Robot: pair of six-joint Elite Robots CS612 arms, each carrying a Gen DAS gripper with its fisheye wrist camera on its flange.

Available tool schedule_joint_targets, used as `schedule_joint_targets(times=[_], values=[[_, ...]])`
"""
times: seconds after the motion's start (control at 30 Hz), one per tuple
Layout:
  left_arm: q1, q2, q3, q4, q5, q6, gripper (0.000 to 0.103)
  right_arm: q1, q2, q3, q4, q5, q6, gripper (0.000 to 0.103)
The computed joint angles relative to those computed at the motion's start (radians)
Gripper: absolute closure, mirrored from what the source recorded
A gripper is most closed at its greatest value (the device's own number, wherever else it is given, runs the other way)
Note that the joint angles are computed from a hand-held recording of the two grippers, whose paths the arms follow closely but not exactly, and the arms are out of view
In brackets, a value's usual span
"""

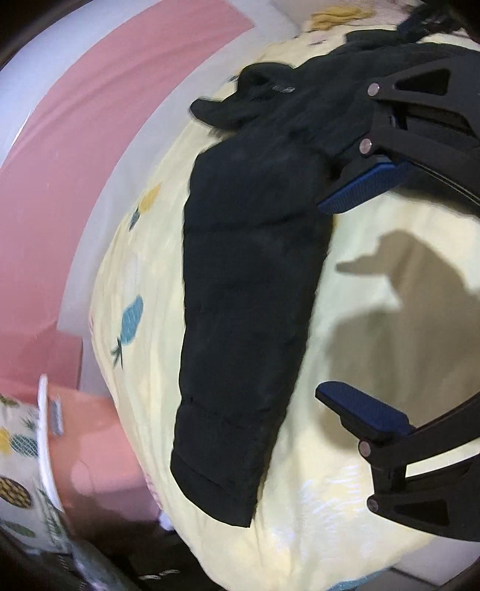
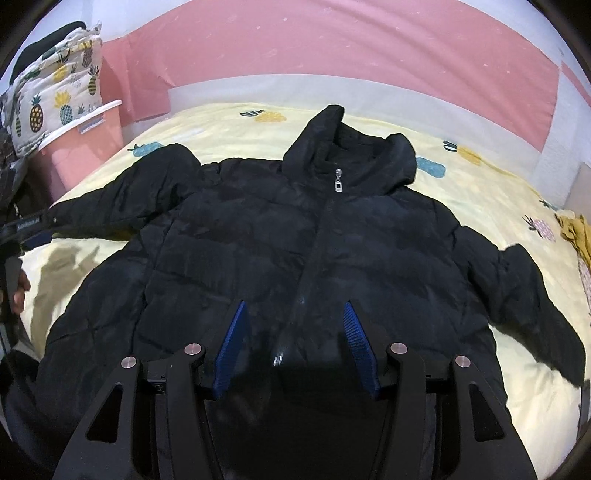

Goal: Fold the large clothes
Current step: 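Grasp the sleeve with the left gripper and fold it across the jacket body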

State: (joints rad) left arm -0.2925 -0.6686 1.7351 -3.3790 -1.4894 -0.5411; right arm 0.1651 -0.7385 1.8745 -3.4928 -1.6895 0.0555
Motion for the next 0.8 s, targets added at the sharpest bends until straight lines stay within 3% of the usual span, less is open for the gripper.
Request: schedule_joint_targets(times=[0.17, 0.27, 0.4, 0.6, 0.63, 0.8], values=[[0.043, 0.043, -0.068, 0.074, -0.005, -0.085, 0.011, -0.008, 0.017, -0.037, 0.04, -0.014, 0.0, 0.048], [0.072, 0.075, -0.104, 0.075, -0.051, -0.147, 0.014, -0.014, 0.026, -0.052, 0.054, -0.026, 0.007, 0.048], [0.071, 0.099, -0.126, 0.034, -0.019, -0.142, 0.015, -0.025, 0.038, -0.068, 0.082, -0.036, 0.015, 0.048], [0.072, 0.108, -0.166, 0.066, -0.003, -0.1, 0.077, -0.046, 0.043, -0.066, 0.098, -0.024, 0.033, 0.048], [0.068, 0.097, -0.155, 0.062, 0.005, -0.086, 0.082, -0.05, 0.042, -0.063, 0.098, -0.021, 0.034, 0.048], [0.042, 0.029, -0.103, -0.012, 0.029, 0.008, 0.087, -0.07, 0.033, -0.036, 0.083, -0.017, 0.038, 0.048]])
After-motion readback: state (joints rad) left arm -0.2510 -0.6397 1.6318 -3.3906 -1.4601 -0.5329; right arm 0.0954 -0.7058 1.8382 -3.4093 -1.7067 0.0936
